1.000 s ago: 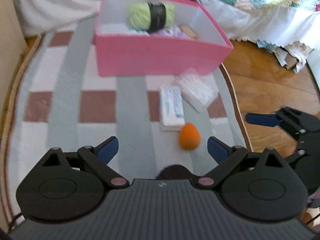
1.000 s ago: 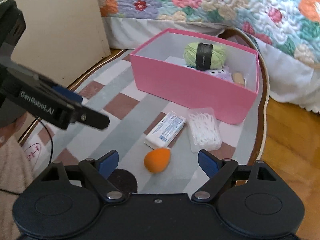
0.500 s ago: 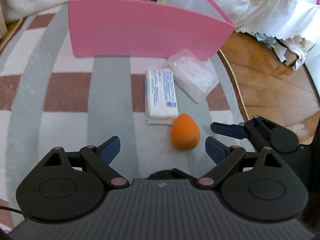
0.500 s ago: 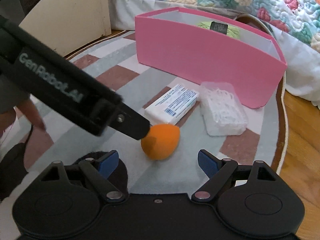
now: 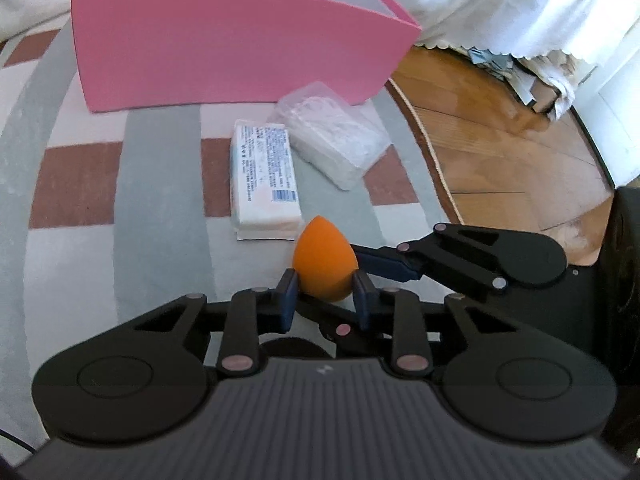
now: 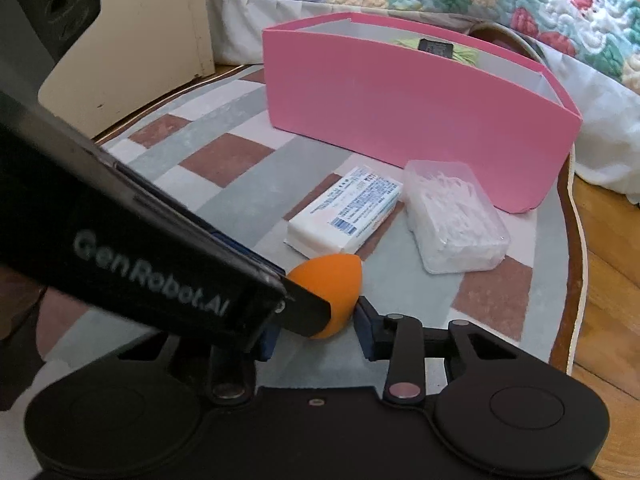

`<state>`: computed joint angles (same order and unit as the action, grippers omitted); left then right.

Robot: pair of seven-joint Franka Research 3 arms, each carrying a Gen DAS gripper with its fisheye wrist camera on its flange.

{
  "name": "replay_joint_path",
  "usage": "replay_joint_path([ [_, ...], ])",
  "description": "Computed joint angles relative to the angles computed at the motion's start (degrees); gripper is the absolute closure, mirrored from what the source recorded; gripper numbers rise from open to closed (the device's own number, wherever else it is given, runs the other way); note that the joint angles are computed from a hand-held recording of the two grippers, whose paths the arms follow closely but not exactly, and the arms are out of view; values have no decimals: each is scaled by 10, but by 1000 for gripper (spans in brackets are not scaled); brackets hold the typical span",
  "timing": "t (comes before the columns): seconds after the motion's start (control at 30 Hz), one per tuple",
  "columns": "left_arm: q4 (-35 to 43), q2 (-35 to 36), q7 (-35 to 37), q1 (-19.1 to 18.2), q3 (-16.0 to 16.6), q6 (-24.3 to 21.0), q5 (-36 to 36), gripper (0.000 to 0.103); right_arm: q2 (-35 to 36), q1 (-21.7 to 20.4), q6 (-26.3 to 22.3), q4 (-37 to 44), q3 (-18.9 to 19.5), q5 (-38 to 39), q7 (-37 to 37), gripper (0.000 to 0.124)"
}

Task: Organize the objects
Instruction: 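Close both tools on the orange makeup sponge, then lift the sponge with both tools and carry it over the pink box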

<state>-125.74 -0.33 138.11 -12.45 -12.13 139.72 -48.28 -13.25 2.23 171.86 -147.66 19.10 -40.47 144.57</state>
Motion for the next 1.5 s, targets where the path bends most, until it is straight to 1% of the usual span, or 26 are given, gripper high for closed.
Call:
replay_joint_path([
  [0.1, -5, -16, -3, 2, 5, -14, -2, 75, -11, 15, -16, 1, -5, 18, -16, 81],
  [0.17, -7, -27, -9, 3, 10, -30, 3, 75, -21, 37, -26, -1, -18, 53, -43, 81],
  [0.27, 5, -40, -47, 6, 19, -71, 37, 75, -40, 72, -44, -4, -38, 116, -103, 81],
  [0.33, 9, -50, -61, 7, 24, -88, 45, 75, -52, 90, -58, -3, -44, 154, -143, 81],
  [0.53, 10, -90, -56, -3, 37, -84, 31, 75, -86, 81, -83, 12, -27, 197, -188, 81],
  [0.63, 34, -97, -61, -7, 44, -90, 38, 75, -104, 63, -92, 25, -11, 189, -197, 81],
  [0.77, 74, -96, -82, -9, 45, -89, 54, 75, -116, 47, -94, 50, -5, 189, -213, 80],
  [0.83, 95, -91, -98, -10, 44, -84, 68, 75, -113, 49, -91, 66, -15, 201, -233, 80],
  [0.87, 107, -85, -101, -10, 44, -80, 69, 75, -105, 58, -90, 76, -30, 214, -257, 80],
  [0.9, 121, -77, -104, -10, 44, -79, 70, 75, -97, 63, -89, 89, -40, 224, -277, 80],
  [1.0, 172, -41, -126, -5, 40, -83, 78, 75, -73, 59, -89, 125, -51, 232, -323, 80],
  [1.1, 222, 0, -149, 4, 27, -82, 91, 75, -40, 53, -95, 167, -62, 234, -359, 80],
  [1.17, 262, 36, -171, 9, 16, -79, 109, 75, -18, 58, -104, 194, -78, 247, -386, 80],
  [1.23, 306, 79, -200, 14, 5, -80, 134, 75, 9, 70, -116, 223, -100, 278, -420, 80],
  [1.3, 358, 128, -232, 19, -8, -89, 160, 76, 43, 80, -135, 257, -122, 316, -454, 80],
  [1.33, 386, 155, -236, 21, -15, -97, 169, 76, 63, 82, -146, 277, -131, 332, -468, 80],
  [1.37, 412, 183, -240, 24, -23, -99, 174, 75, 75, 84, -157, 288, -138, 344, -479, 80],
  [1.43, 460, 232, -276, 27, -33, -111, 189, 75, 107, 84, -180, 317, -150, 350, -486, 80],
  [1.5, 503, 278, -304, 26, -42, -117, 207, 74, 140, 84, -205, 345, -163, 383, -513, 80],
])
